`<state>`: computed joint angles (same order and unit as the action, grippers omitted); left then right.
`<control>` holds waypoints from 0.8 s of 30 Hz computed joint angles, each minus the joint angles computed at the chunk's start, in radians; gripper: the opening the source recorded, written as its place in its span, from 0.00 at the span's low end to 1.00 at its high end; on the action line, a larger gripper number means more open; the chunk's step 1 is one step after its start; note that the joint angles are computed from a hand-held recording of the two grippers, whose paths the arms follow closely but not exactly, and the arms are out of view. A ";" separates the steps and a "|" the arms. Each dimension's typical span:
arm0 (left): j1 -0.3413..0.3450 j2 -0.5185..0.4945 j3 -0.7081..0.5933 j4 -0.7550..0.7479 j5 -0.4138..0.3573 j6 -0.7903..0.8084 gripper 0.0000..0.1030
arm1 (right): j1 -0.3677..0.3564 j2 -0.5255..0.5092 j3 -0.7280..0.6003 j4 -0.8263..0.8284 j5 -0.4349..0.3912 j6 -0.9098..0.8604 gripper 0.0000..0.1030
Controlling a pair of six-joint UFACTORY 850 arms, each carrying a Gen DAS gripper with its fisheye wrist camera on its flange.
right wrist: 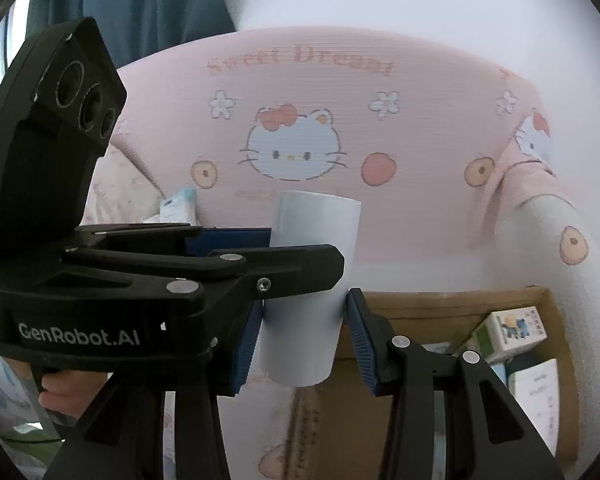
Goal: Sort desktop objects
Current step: 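Lower the held white tube down into the cardboard box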
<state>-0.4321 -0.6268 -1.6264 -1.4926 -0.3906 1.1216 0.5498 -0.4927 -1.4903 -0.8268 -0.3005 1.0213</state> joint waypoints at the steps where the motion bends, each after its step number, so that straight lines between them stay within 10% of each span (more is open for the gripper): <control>1: -0.004 -0.008 -0.016 0.031 -0.005 -0.029 0.45 | -0.003 0.007 0.009 -0.011 0.000 0.008 0.40; 8: -0.025 -0.112 -0.178 0.319 -0.085 -0.303 0.45 | -0.044 0.048 0.071 0.083 0.011 -0.077 0.40; 15: -0.054 -0.251 -0.409 0.726 -0.215 -0.677 0.45 | -0.113 0.053 0.116 0.516 0.063 -0.426 0.40; 24: -0.073 -0.388 -0.628 0.907 -0.352 -0.841 0.45 | -0.160 0.042 0.136 0.850 0.070 -0.715 0.39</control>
<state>-0.5055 -1.0149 -2.2543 -0.5859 -0.7424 0.2804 0.3898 -0.4509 -1.3542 0.0228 -0.2302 0.3066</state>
